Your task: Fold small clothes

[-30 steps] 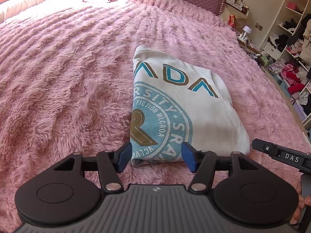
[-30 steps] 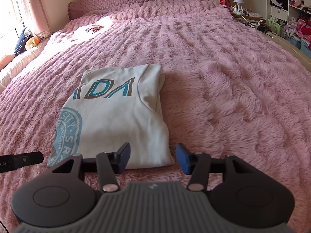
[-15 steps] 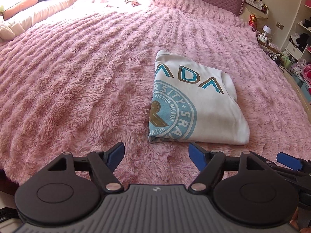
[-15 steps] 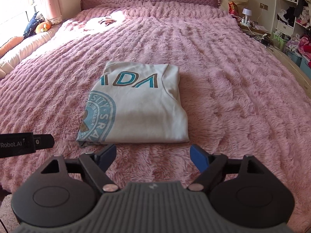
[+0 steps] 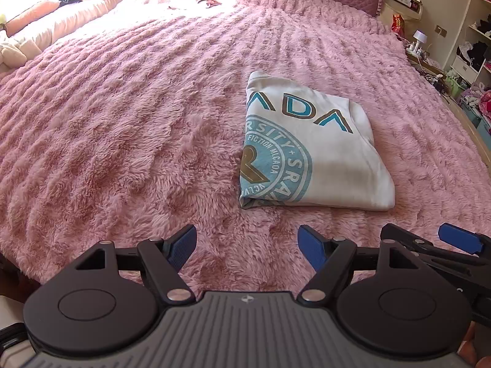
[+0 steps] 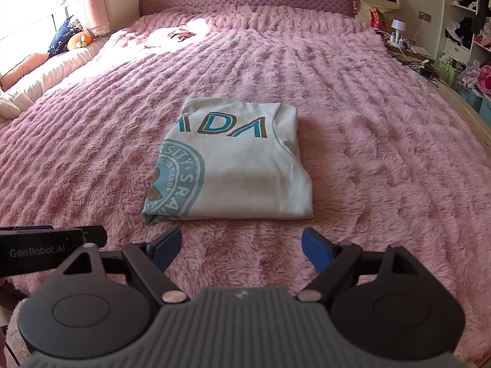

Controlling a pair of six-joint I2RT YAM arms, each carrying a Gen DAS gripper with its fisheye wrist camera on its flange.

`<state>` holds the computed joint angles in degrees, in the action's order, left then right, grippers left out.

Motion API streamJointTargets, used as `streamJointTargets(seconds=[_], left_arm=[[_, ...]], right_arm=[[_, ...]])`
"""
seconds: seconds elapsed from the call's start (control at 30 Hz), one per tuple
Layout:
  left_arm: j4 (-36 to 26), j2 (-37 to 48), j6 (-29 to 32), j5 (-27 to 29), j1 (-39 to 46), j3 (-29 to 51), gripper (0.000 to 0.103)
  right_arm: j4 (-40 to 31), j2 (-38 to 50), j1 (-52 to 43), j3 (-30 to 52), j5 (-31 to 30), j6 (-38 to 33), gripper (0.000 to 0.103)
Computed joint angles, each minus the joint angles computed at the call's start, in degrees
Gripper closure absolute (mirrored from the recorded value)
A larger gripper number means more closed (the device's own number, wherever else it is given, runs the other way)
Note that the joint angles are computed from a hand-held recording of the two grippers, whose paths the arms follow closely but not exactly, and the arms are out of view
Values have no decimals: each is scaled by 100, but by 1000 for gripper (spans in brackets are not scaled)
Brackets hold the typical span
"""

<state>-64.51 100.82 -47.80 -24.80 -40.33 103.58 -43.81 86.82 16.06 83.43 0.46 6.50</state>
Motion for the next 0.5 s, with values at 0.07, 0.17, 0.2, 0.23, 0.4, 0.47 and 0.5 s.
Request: streamJointTargets(seconds=[0.07,0.17,0.2,0.23,0.4,0.47,0.5], left_arm=[[53,-62,1,11,-6,-80,15],[33,-71,23,-18,-18,-96,15],[38,-75,29,-9,-19,-102,15],[36,-76,27,0,-21,-107,15],[-5,-20,40,11,-17,-45,15],[-32,15,54,6,-18,-3,15],[-45,26,61,3,-16,5,15]], right_arm=[[-16,6,0,11,-1,-6,22],[-24,9,-2,3,-9,5,22],[-20,6,-5,-4,-13,6,22],[-24,6,-6,-4,-10,2,22],[-29,11,-30,1,-27,2,22],[-38,18,-33,9,-33,3,22],[-44,16,-41,9,-43,1,22]])
